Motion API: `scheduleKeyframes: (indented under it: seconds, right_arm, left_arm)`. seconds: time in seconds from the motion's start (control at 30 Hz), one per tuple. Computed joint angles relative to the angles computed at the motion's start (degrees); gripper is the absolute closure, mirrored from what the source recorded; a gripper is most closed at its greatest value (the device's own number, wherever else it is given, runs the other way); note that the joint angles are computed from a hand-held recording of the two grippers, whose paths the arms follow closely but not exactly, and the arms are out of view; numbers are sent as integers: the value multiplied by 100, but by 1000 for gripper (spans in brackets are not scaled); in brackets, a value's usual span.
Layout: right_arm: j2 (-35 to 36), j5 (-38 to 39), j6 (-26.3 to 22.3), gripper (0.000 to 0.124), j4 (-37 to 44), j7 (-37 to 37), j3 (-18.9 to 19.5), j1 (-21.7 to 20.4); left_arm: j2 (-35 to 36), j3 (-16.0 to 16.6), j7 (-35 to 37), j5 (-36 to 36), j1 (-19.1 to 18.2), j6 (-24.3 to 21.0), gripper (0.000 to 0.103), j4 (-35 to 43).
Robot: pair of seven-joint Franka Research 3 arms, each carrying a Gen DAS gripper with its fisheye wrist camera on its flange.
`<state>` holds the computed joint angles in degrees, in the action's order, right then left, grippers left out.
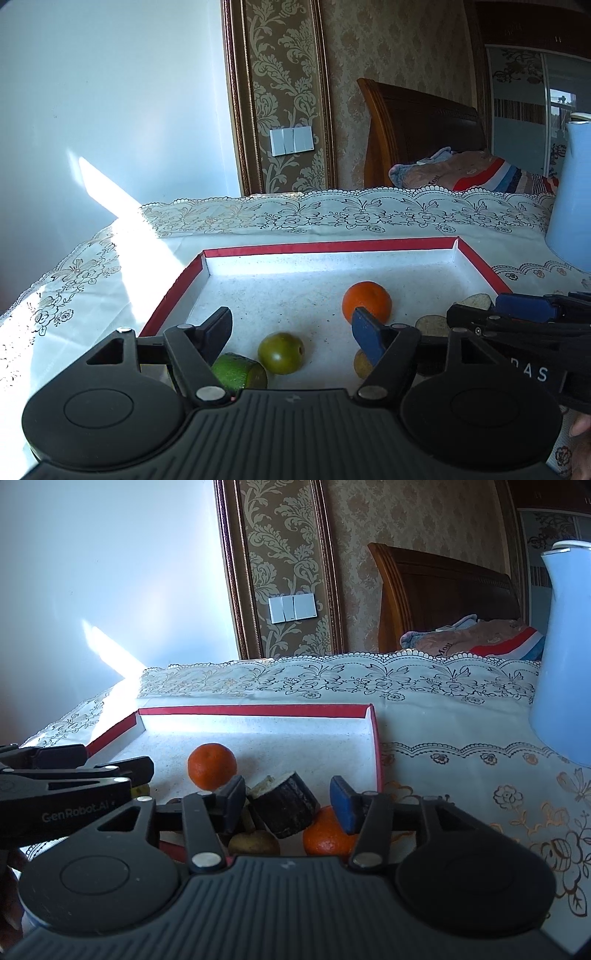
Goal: Organize fruits
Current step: 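Open left tool to drop the mandarin while right tool releases the cylinder into the tray, then lower left tool onto the dark eggplant slice and close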
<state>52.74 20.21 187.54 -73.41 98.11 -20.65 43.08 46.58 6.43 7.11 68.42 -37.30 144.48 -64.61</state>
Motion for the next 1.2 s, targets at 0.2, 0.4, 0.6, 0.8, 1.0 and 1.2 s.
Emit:
scheduleKeyframes:
  seconds: [0.2, 0.4, 0.6, 0.8, 1.0, 1.2]
  right_arm:
    - [3, 40, 39, 73, -24, 16, -62, 49]
    - [15, 92, 18, 72, -37, 36, -172, 123]
    - [40, 120, 21, 72, -65, 81, -310, 222]
    - [13, 161, 58, 72, -124, 105, -321, 239]
    - [10, 179, 59, 72, -110, 69, -290, 221]
    - [-13, 191, 70, 72, -148, 44, -296, 233]
  left_arm:
    - [-1224, 96, -1072, 1089, -94, 310, 30, -1804]
    - [-2180, -133, -1913, 2055, 75, 526, 21, -3177]
    - [-2239, -593, -1768, 2165, 419, 579, 21, -3421]
    - [-1899, -1053, -1379, 1798, 817, 679, 21, -3116]
    - [-1812, -1073, -1060, 1247, 916, 833, 46, -3069]
    - [-1765, -990, -825, 1034, 850, 919, 62, -3011]
